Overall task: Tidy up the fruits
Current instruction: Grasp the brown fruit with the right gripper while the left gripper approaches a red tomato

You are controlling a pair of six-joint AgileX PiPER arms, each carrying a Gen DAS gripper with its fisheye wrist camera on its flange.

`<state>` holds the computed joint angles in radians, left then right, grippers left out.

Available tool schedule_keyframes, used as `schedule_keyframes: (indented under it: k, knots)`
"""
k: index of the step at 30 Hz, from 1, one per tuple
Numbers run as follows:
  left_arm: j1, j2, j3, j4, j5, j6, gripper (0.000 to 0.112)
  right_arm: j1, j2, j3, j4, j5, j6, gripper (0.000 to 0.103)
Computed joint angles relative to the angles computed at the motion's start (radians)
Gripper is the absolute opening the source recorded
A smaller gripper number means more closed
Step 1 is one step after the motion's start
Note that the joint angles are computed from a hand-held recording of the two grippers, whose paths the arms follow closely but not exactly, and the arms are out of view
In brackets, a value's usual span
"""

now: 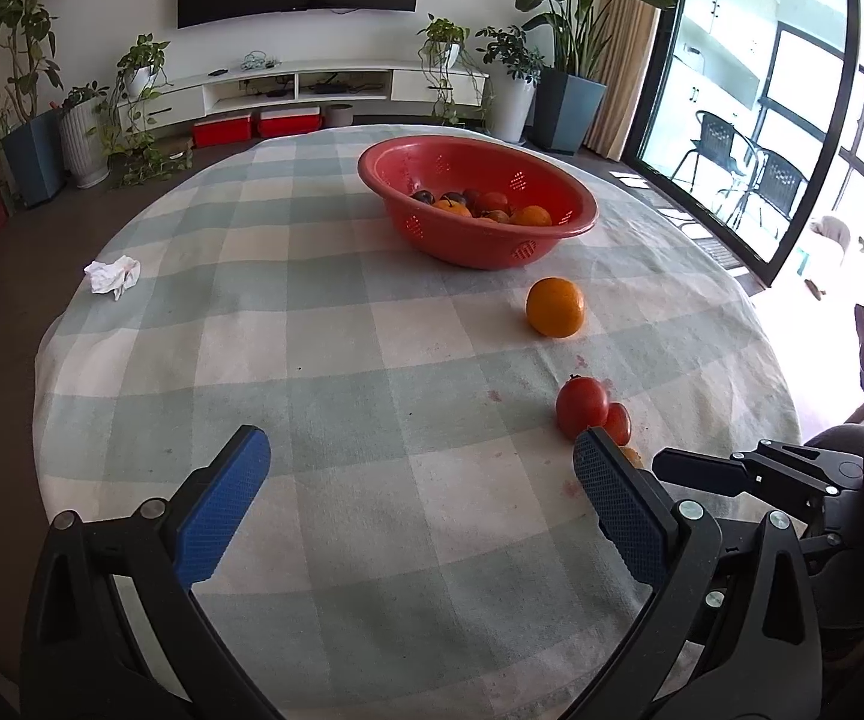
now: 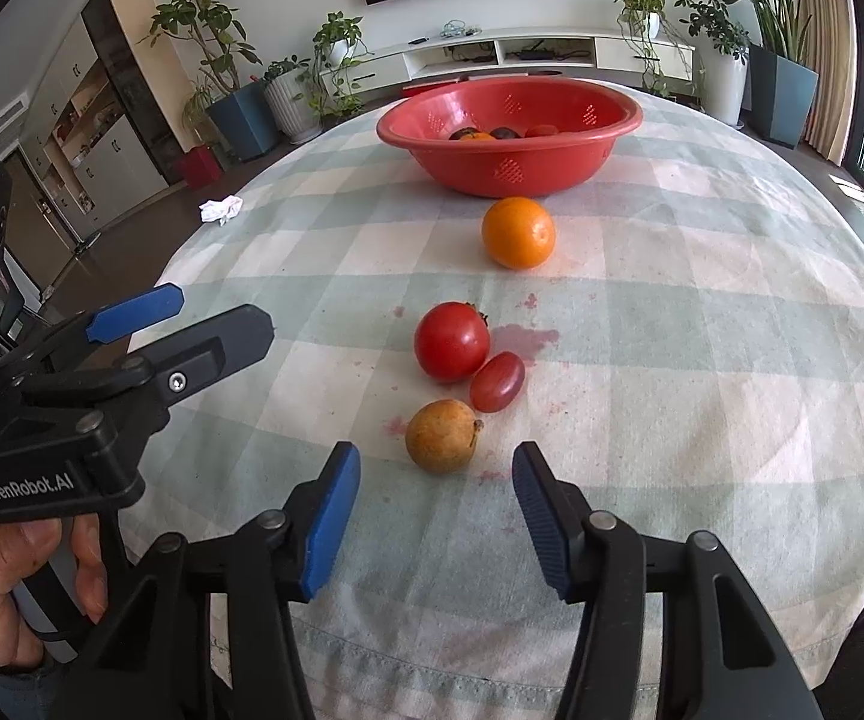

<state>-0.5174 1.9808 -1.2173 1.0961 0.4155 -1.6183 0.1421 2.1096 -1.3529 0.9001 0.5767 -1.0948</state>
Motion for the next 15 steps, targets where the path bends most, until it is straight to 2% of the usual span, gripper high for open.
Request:
schedule_keyframes:
  k: [6, 15]
  knots:
    - [-0.003, -0.001, 0.003, 0.01, 0.007, -0.012, 0.103, 0.008, 0.007, -0.005, -0.002, -0.006, 0.011, 0.05]
    - [-0.004, 0.0, 0.006, 0.01, 0.01, -0.013, 0.103, 0.016, 0.018, -0.022, -0.017, -0.011, 0.041, 0.048]
